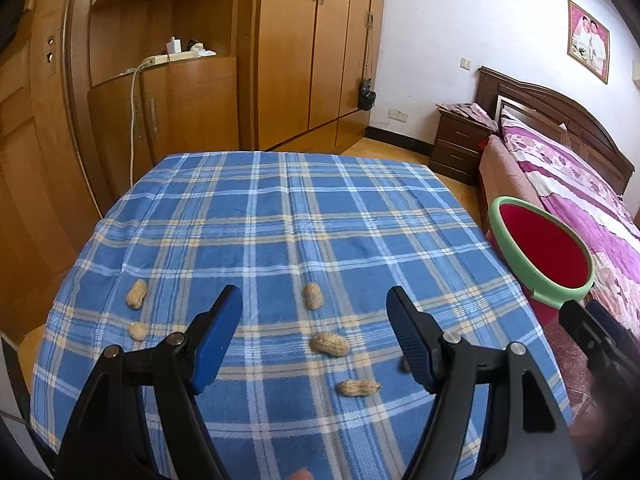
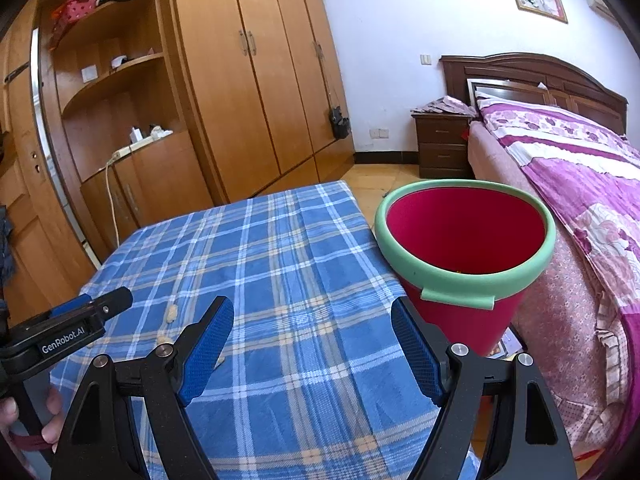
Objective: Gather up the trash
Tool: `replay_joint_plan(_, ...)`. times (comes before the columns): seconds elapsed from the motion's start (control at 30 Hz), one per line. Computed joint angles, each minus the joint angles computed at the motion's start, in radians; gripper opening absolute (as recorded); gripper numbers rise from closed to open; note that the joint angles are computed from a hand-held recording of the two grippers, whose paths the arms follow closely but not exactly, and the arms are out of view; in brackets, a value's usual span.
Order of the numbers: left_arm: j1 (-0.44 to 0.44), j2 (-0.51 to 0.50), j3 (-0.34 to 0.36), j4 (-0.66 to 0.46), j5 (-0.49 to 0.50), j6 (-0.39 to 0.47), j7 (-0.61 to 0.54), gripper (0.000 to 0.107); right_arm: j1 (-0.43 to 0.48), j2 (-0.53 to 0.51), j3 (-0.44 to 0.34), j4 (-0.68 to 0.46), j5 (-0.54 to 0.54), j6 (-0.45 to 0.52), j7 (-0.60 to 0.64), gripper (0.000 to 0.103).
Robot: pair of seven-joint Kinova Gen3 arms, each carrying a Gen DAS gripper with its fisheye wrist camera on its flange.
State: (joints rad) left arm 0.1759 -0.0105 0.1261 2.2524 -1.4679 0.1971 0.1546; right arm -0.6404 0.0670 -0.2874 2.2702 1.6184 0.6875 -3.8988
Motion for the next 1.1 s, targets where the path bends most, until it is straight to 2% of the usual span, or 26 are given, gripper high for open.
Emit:
replay_joint_plan(0.37,0.002,-0.001,-0.001,0.011,-0.065,0.002,0.067,0.074,-0.001,0.002,0.000,-0.003,-0.011,-0.006,0.002,0.082)
replay_joint_plan(1.1,0.003,0.001,-0.004,0.010,-0.061,-0.001,0.062,0.074,0.000,0.004,0.001,-0.001,-0.007,-0.012,-0.006,0.082)
